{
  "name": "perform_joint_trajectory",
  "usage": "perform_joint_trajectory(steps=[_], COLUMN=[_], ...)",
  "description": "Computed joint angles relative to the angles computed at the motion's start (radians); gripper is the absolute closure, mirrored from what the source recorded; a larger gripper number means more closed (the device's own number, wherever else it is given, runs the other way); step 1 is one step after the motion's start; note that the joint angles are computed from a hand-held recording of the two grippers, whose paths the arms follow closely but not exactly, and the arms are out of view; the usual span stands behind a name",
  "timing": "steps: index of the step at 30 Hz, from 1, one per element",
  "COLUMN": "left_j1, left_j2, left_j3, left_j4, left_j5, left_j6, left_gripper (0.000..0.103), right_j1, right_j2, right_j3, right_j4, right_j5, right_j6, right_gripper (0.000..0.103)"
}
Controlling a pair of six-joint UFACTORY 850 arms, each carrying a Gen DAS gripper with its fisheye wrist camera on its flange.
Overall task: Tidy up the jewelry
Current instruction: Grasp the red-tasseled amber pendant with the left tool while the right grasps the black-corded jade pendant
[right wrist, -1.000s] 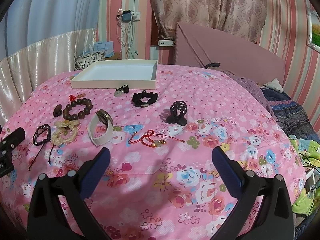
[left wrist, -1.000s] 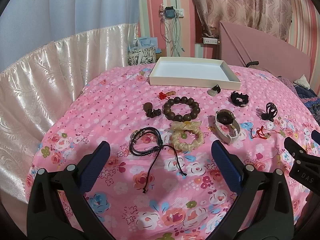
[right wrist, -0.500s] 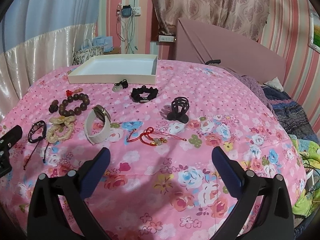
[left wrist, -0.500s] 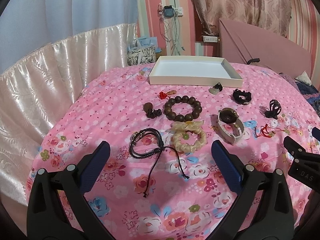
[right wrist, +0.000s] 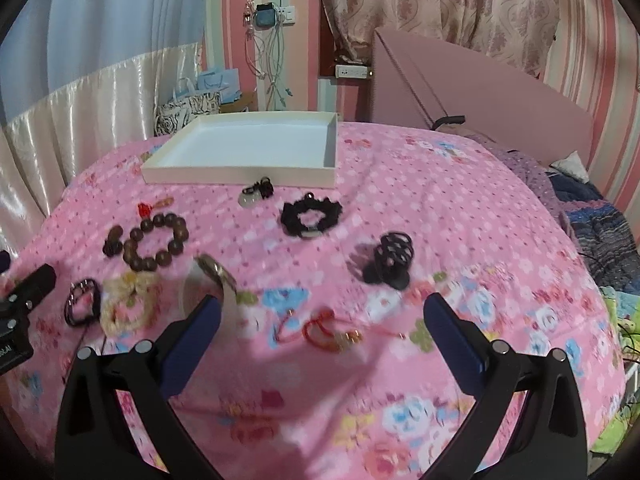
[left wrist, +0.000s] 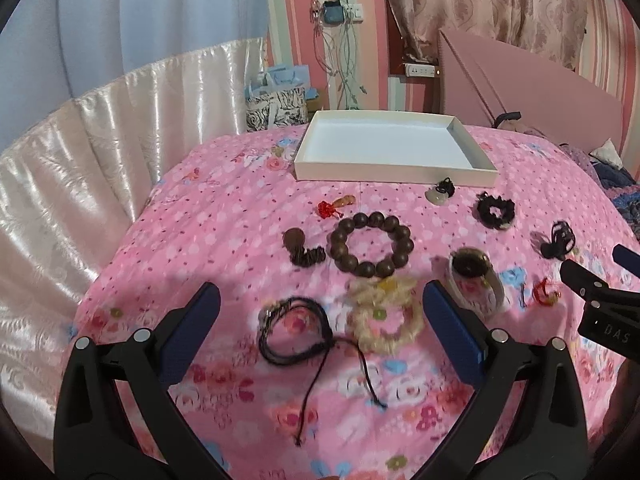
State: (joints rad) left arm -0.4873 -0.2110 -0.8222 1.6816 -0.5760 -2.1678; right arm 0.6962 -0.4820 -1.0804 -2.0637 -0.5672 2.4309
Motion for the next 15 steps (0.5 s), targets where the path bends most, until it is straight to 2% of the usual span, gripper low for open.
perform_joint_trajectory(steps=[4,7,9,12,15], left_j1=[0.043,0.101,0.129,0.165,0.203], left_j2=[-0.020,-0.051,-0.073,-0.110,-0.153], left_j3=[-0.038,-0.093,-0.131,-0.193,-0.265], left_j4=[0.028,0.006,-0.032,-0.073,-0.192], left_j5=[0.010,0.103,0.144,0.180,0.238], left_j6=[0.022,0.116,0.186,0.269,0.422], left_gripper=[0.003,0.003,0.003,0.003,0.003], right_j1=[-0.014,-0.030,-0.037,-0.035,-0.057], right_j2=[-0.036,-0.064,-0.094,-0.141,-0.202], right_j3=[-0.077,-0.139,-0.201,-0.291,-0.413], right_j4=[0.046,0.097,0.169,0.254,0.440], right_j5=[0.045,0.092,0.119,0.111,0.194], right_j6=[-0.072,-0.147,-0.240,-0.378,-0.581], right_gripper=[0.002,0.002,0.002,0.002,0.002])
